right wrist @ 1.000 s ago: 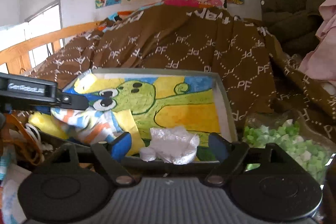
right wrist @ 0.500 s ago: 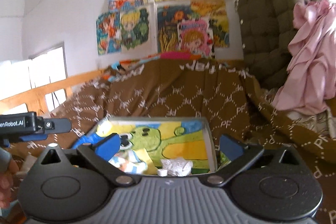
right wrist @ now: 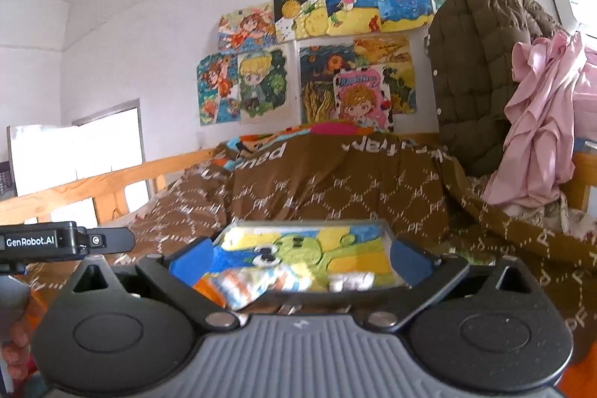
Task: Organize soft objects
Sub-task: 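Open the left gripper and withdraw from the tray, then reach the right gripper to the white muslin cloth and grasp it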
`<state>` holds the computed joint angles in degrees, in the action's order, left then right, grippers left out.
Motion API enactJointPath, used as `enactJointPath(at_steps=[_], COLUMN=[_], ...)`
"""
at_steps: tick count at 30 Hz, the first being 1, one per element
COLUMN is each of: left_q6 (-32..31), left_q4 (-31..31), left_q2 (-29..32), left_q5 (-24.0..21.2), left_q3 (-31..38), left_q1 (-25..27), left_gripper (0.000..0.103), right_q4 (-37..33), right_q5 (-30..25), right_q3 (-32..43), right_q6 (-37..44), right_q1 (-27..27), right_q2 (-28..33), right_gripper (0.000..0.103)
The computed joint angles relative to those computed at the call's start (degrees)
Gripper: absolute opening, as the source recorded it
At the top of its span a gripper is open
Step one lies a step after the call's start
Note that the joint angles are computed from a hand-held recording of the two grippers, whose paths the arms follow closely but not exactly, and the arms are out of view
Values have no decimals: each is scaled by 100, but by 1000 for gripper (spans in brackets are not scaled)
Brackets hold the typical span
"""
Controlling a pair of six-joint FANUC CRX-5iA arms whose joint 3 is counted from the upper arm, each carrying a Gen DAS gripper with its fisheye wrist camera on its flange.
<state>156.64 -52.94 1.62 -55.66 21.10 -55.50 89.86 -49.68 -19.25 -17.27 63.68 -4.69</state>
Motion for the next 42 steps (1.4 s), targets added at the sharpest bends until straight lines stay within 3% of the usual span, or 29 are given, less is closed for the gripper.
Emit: enactJointPath(at_steps=[15,30,42], left_q6=[319,-208,-233], left_q4=[120,593,875], left_q2=[-603,-402,-300], left_q5=[-636,-737,-703], left_q3=[-740,-664,-637], left_q1=[-316,-128,90], left_gripper=[102,102,102], right_q4=[-911,-1464,-1905], right_q5=[-537,-403,-405], right_q3=[126,315,511], right_q6=[699,1132,1447], right_q1=[882,889,890], right_q2=[95,192,303], right_gripper=[103,103,103])
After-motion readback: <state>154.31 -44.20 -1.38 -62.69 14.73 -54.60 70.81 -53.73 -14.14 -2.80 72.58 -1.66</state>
